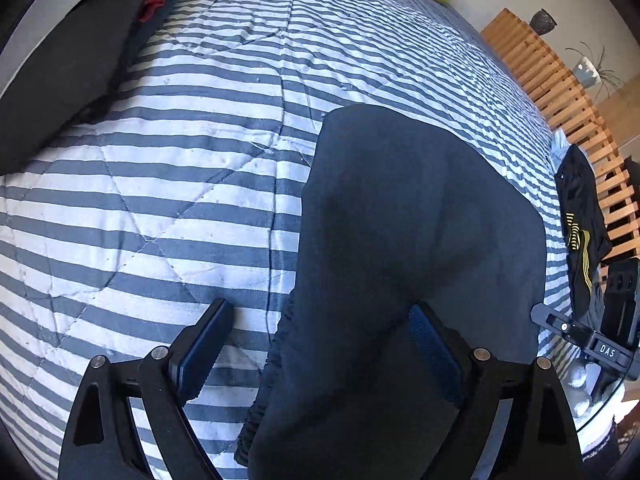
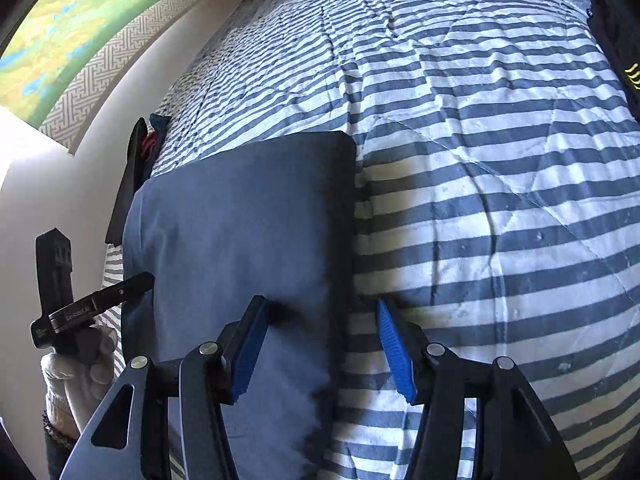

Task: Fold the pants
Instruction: 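Grasp the folded trousers bundle with both grippers and lift it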

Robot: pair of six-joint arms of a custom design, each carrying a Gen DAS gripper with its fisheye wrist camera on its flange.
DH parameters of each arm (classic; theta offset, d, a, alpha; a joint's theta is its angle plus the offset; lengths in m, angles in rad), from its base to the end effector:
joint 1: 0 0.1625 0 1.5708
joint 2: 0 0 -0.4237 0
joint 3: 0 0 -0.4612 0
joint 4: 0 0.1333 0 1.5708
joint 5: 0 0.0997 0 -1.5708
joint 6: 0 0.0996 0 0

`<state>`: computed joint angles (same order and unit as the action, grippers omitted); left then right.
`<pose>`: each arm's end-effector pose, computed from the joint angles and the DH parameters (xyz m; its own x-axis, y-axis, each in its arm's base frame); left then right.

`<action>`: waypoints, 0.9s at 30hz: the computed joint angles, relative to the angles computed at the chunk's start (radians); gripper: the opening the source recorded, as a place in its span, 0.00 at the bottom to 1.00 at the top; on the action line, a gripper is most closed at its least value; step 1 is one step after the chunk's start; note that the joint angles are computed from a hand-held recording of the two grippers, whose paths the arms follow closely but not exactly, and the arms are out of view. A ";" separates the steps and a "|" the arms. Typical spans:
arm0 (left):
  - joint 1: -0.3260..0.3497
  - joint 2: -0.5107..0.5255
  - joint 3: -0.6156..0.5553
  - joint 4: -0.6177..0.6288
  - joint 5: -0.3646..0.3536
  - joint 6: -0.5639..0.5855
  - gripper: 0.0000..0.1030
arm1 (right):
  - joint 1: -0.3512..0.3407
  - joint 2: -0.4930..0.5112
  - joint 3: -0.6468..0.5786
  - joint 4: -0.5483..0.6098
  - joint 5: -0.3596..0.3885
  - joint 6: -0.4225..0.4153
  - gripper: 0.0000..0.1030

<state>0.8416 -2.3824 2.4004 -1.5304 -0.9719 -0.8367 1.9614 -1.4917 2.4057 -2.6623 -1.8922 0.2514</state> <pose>-0.0243 -0.3115 0.3579 -0.8918 -0.1676 -0.4203 0.0046 0.9255 -0.3787 0.2578 -0.3587 0.1442 -0.9635 -0.0735 0.2572 -0.1395 0.9586 -0.2484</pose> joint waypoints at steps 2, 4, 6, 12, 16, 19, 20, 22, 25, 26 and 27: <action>-0.023 -0.003 0.005 0.021 0.005 0.000 0.90 | -0.003 0.008 -0.006 0.007 0.032 -0.009 0.50; -0.014 -0.008 0.003 0.013 -0.036 0.033 0.90 | 0.000 0.008 -0.008 0.027 0.042 -0.018 0.50; -0.023 -0.013 0.005 0.027 -0.054 0.046 0.90 | -0.006 -0.016 0.003 0.052 0.066 -0.025 0.50; -0.088 0.028 0.011 0.083 -0.003 -0.015 0.73 | -0.013 0.003 0.011 0.031 0.108 -0.042 0.51; -0.132 0.006 0.024 0.112 0.020 -0.081 0.62 | 0.026 0.071 -0.024 0.016 0.077 -0.054 0.37; -0.167 0.013 0.021 0.149 0.040 -0.107 0.57 | 0.032 0.095 -0.037 0.023 0.082 -0.053 0.16; -0.173 0.018 0.019 0.153 0.046 -0.101 0.57 | 0.033 0.096 -0.038 0.023 0.083 -0.051 0.16; -0.164 0.014 0.021 0.137 0.041 -0.087 0.61 | 0.038 0.089 -0.033 0.017 0.076 -0.054 0.15; -0.150 -0.007 0.054 0.058 0.049 -0.075 0.74 | 0.028 0.079 -0.028 0.024 0.086 -0.061 0.15; -0.169 0.018 0.051 0.091 0.072 -0.086 0.67 | 0.025 0.082 -0.030 0.026 0.090 -0.058 0.15; -0.190 0.039 0.047 0.122 0.088 -0.085 0.59 | 0.026 0.079 -0.029 0.029 0.084 -0.058 0.15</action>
<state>0.6515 -2.3435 2.4476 -1.4088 -0.8842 -0.9215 1.9873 -1.4130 2.3770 -2.6335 -1.8078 0.1930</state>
